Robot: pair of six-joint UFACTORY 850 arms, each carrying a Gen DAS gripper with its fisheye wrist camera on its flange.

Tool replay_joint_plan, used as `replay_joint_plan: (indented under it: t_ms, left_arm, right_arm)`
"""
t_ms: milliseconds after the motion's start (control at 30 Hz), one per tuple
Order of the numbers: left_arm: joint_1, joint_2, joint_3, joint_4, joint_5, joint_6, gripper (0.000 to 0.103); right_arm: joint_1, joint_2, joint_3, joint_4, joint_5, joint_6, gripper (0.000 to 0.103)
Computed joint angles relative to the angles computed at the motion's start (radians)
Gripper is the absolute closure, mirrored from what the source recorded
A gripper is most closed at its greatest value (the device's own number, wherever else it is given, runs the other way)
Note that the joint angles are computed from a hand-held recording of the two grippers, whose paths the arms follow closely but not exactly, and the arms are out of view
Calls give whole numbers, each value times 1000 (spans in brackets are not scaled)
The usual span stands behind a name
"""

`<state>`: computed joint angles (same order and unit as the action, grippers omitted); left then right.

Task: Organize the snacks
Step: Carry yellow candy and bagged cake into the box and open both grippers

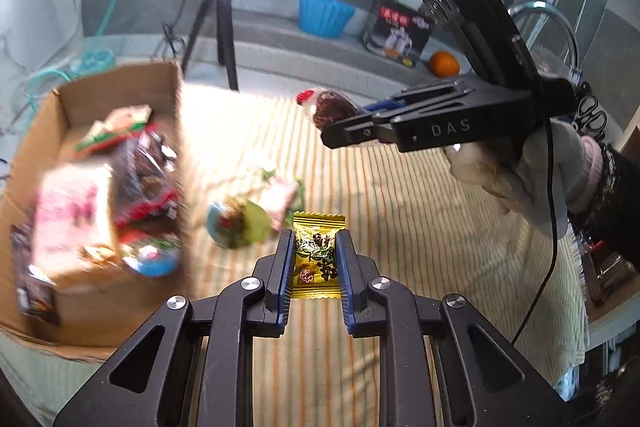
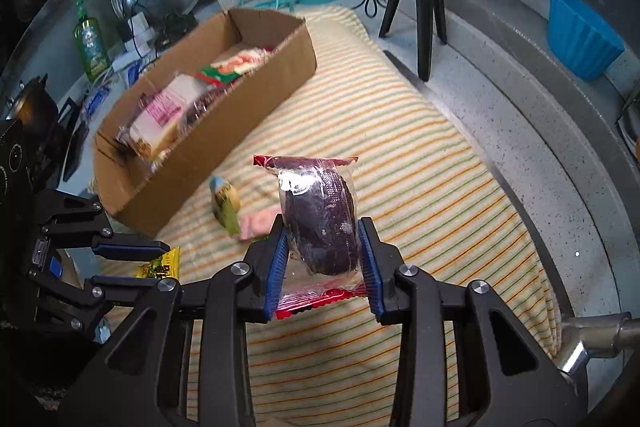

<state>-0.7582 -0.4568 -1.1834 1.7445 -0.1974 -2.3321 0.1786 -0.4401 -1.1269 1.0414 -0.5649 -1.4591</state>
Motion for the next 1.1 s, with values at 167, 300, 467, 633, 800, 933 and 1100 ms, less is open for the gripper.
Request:
replay_joint_plan:
  t_ms: [167,300,467,633,800,933,1100]
  left_arm:
    - [23,62,55,48,-33,-41,85]
    - [40,109,101,9,-57,0,85]
    - [62,141,124,-87,-79,98,85]
    - [78,174,152,-155,-109,166,85]
    - [93,197,173,-176,-130,186,85]
    - [109,206,186,-181,-134,191,85]
    - [128,206,188,-170,-125,181,85]
  right_arm:
    - [23,38,1,46,-5,-4,68]
    - [53,50,-18,72,-5,1,68]
    - [99,52,-44,93,-3,16,68]
    - [143,40,-75,92,13,45,68]
    - [190,20,-115,46,60,129,68]
    - [234,11,-135,-16,128,191,68]
    - [264,-1,-160,-60,144,246,67]
